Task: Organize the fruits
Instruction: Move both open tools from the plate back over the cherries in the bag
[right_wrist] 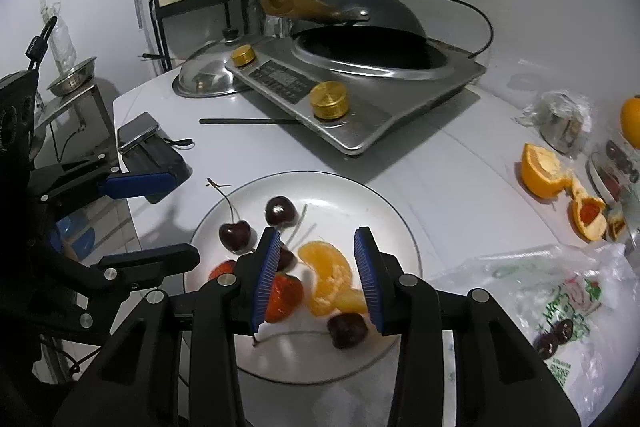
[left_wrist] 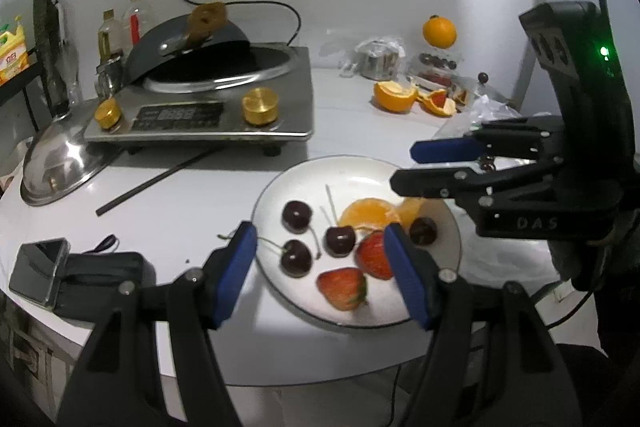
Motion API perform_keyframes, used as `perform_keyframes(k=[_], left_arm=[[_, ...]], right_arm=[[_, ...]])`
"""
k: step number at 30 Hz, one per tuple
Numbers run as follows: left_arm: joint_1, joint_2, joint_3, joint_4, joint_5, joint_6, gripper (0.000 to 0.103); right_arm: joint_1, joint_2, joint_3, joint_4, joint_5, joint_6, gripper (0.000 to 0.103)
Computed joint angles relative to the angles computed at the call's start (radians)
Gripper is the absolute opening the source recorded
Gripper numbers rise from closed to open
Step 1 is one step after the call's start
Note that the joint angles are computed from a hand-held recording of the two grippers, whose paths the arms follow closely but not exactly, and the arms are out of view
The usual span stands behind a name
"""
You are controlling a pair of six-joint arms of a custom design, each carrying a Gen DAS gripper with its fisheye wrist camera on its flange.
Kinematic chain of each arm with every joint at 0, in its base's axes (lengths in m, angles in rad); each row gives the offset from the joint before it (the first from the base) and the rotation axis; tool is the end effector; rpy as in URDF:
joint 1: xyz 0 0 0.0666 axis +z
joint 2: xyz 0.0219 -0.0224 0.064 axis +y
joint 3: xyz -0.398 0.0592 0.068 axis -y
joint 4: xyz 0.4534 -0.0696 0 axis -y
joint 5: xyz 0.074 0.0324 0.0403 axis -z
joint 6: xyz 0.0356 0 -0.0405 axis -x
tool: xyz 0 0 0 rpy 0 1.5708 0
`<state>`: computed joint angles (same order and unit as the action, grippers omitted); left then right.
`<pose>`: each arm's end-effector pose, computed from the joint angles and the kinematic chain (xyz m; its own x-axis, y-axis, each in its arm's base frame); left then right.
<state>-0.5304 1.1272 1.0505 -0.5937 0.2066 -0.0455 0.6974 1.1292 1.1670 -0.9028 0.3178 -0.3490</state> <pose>0.3840 -0.2342 0.4167 -0.5066 0.3487 -0.7886 0.6575 0.7479 -0.0917 0.3417 0.2713 0.4544 -0.7037 -0.1658 -0.6909 -0.2278 0.9737 -0.0017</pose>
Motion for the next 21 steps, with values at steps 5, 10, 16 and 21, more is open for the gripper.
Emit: perform_keyframes(k=[5, 10, 16, 21], left_arm=[[-0.037, 0.003, 0.011, -0.006, -0.021, 0.009, 0.067], [-0.073, 0.009, 0.023, -0.014, -0.044, 0.017, 0.067], [-0.124, 0.015, 0.035, -0.022, -0.065, 0.028, 0.067], [-0.165, 0.026, 0.049, -0.028, -0.078, 0.03, 0.067]], right_arm=[[-0.006, -0.055, -0.036, -0.005, 0.013, -0.012, 0.041], [-0.012, -0.108, -0.07, -0.014, 0.024, -0.024, 0.041], [-0.018, -0.171, -0.109, -0.031, 0.039, -0.043, 0.041], [-0.026, -0.229, -0.143, -0.047, 0.051, -0.059, 0.041]])
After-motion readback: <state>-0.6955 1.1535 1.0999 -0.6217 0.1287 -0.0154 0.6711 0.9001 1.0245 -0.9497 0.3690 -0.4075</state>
